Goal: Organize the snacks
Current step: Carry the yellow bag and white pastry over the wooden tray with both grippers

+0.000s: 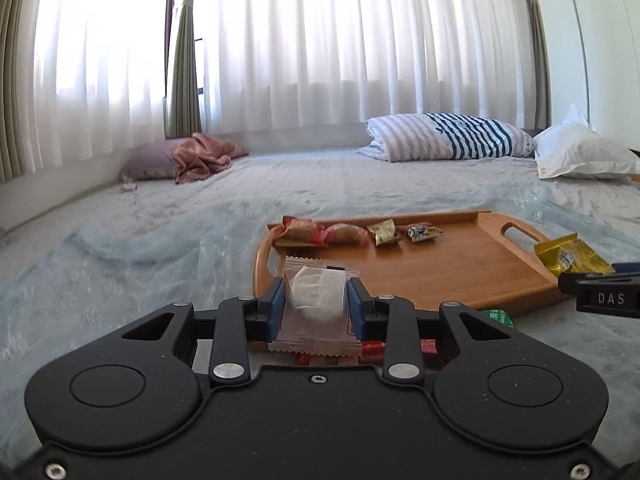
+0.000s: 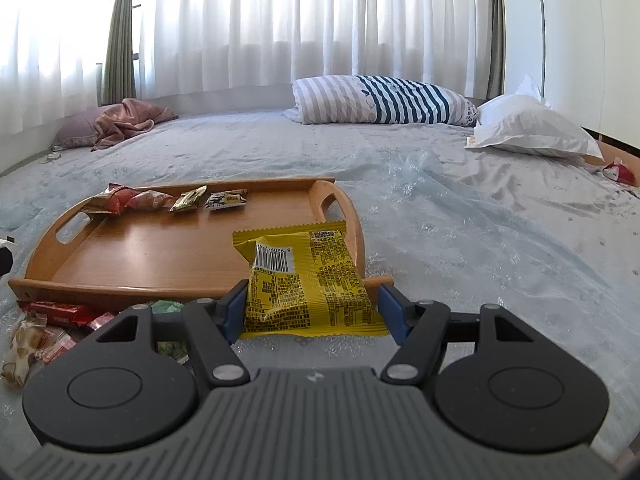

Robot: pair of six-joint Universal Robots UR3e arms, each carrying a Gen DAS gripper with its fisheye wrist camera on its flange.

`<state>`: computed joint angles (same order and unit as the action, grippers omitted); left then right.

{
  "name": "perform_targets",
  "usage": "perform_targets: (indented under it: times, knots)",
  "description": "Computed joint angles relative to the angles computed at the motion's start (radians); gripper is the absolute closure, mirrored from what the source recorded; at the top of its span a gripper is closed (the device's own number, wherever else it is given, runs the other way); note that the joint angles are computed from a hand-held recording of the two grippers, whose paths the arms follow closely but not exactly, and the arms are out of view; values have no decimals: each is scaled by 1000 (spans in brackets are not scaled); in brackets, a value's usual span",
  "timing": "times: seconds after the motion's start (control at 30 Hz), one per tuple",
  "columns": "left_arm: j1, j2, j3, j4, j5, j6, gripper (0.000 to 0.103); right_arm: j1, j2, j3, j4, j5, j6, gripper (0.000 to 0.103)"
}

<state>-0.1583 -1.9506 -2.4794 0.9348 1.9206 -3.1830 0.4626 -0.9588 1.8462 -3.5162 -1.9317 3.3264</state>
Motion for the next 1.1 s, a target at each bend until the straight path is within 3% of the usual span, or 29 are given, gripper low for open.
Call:
perform_targets:
  times: [0.23, 1.1]
  knots:
    - [16, -10, 55, -56, -46, -29, 72, -15, 25, -99, 49, 26, 0, 34]
    - [153, -116, 234, -108, -182, 28, 72, -79, 249, -646, 373, 118, -38, 34]
